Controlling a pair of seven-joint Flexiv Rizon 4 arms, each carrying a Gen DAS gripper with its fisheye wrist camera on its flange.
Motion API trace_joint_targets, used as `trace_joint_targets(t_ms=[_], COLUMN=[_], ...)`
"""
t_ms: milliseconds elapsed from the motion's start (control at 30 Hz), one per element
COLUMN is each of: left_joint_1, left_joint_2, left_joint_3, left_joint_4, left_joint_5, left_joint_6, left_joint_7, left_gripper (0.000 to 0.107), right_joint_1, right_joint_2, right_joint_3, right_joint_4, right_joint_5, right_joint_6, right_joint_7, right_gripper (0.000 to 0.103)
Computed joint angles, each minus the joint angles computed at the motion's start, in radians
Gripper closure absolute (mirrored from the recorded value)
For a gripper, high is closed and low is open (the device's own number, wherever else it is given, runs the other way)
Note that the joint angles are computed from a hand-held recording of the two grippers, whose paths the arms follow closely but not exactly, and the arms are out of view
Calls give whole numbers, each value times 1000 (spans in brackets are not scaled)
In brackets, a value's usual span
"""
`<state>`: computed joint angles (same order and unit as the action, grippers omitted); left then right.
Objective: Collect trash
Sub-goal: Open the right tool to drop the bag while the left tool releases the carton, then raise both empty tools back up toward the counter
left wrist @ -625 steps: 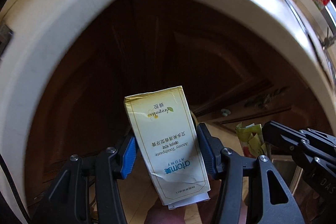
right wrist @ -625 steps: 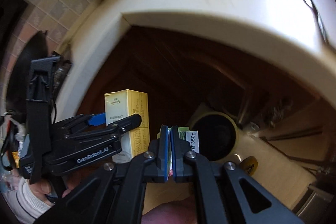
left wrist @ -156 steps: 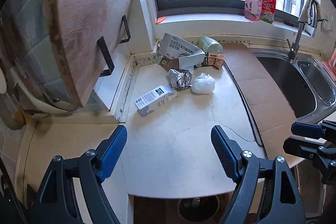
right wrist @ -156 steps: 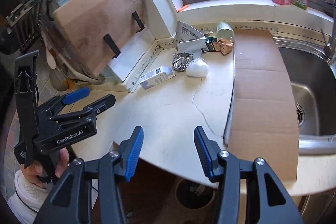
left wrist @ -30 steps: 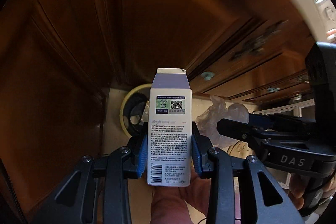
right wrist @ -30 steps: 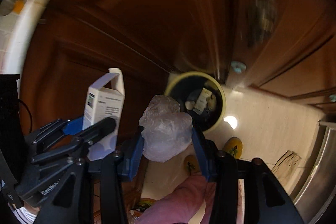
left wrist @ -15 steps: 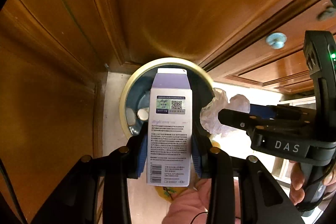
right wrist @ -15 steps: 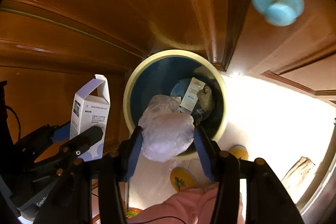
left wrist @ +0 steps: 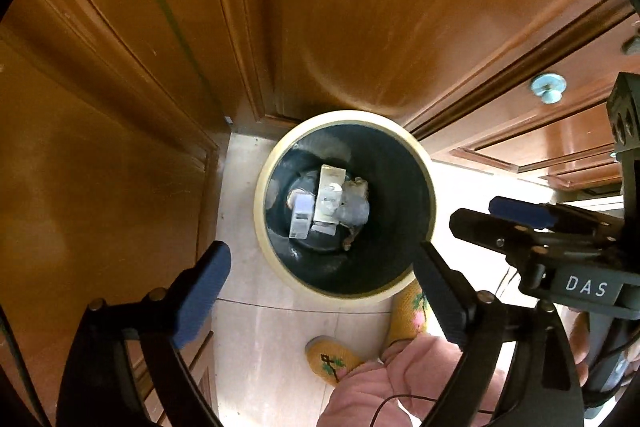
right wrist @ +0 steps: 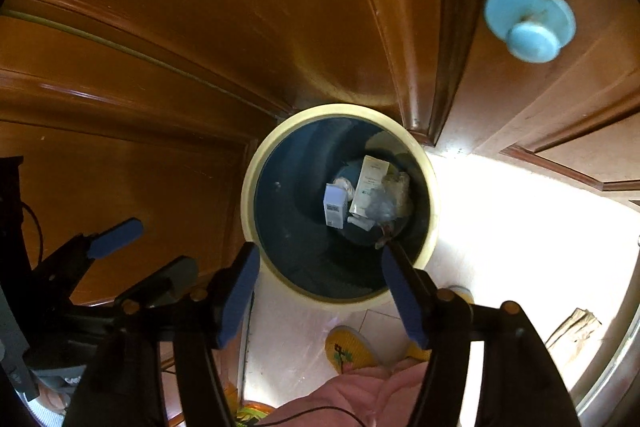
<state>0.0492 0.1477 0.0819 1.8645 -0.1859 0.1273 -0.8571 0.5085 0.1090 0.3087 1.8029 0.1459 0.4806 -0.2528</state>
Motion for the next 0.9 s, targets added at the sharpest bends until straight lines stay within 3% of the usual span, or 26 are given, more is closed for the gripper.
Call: trace_joint_targets(t_ms=[400,900], left_joint_1=[17,64], left_joint_2=[28,-37], left_joint_3=[2,15], left_joint_4=[-228,-616], left_joint_5=[-54,-144], left_joint_6=[-219,-497], left_joint_7=[-42,-74], left_gripper=[15,15], right_joint_1=[11,50], right_joint_2=[29,-34], right_joint_3=[-5,4], right_joint_4=[-221,-551], right_joint_5=[-23,-105], right_joint_6=[-241,-516], right_joint_7=[41,96], right_gripper=[39,39])
